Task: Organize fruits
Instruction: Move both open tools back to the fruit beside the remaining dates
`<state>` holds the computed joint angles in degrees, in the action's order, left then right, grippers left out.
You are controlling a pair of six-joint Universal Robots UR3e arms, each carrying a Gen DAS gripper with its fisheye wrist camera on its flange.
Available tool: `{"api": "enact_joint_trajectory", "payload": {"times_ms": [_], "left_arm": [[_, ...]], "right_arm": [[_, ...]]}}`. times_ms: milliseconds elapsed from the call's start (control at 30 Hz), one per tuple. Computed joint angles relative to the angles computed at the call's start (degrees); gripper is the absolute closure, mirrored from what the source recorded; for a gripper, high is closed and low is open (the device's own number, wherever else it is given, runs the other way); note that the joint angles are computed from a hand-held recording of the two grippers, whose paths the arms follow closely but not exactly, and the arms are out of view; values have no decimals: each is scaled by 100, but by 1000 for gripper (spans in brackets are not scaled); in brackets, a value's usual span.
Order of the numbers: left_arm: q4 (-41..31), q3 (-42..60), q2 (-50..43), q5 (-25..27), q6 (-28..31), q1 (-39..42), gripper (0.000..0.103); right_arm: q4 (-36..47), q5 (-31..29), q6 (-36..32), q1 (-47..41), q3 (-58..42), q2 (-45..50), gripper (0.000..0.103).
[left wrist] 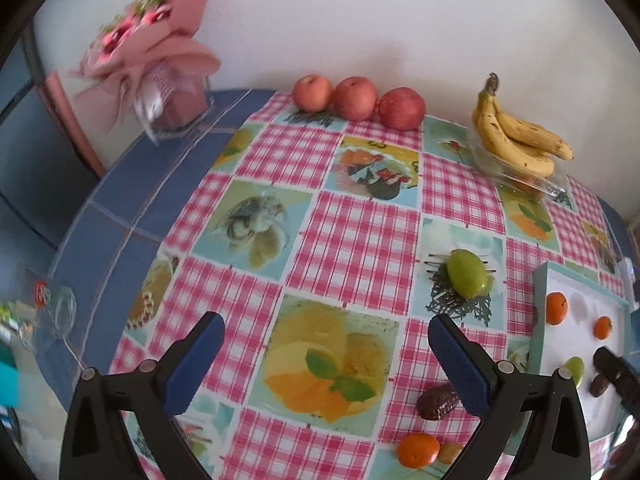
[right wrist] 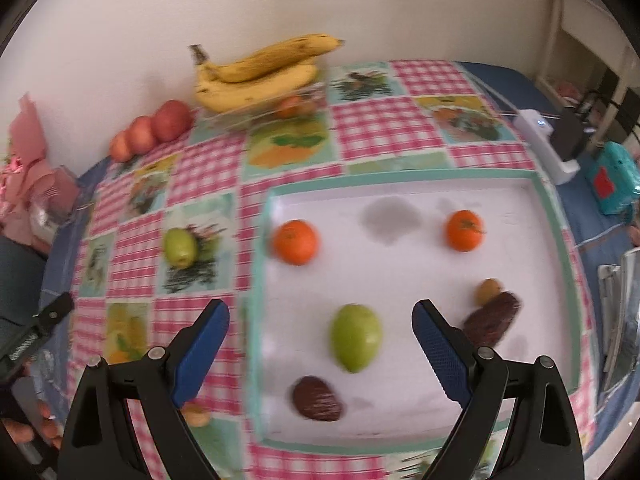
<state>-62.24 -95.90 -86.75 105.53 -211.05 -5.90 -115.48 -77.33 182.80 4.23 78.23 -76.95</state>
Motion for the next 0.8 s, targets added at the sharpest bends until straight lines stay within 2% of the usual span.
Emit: {"api": "enact_joint_trajectory", "payload": {"times_ms": [333,500,567,633,800], "left_arm": [[167,-766,582,-196,-466,-45,1],[252,-1218,739,-594,-497,3,1],[269,-1362,754,-799,-522,28,1],[280,-1464,725,-946,-546,33,2],[219,-1554,612,-1127,-615,64,6]], "right_arm": [[49,319,-134,637,199,-116,10],[55,427,-166,847,508,-224,11],[47,536,-159,892,616,-245,13],[101,559,-246,983,641,-229,21],[280,459,-323,1200,667,-133,30]]}}
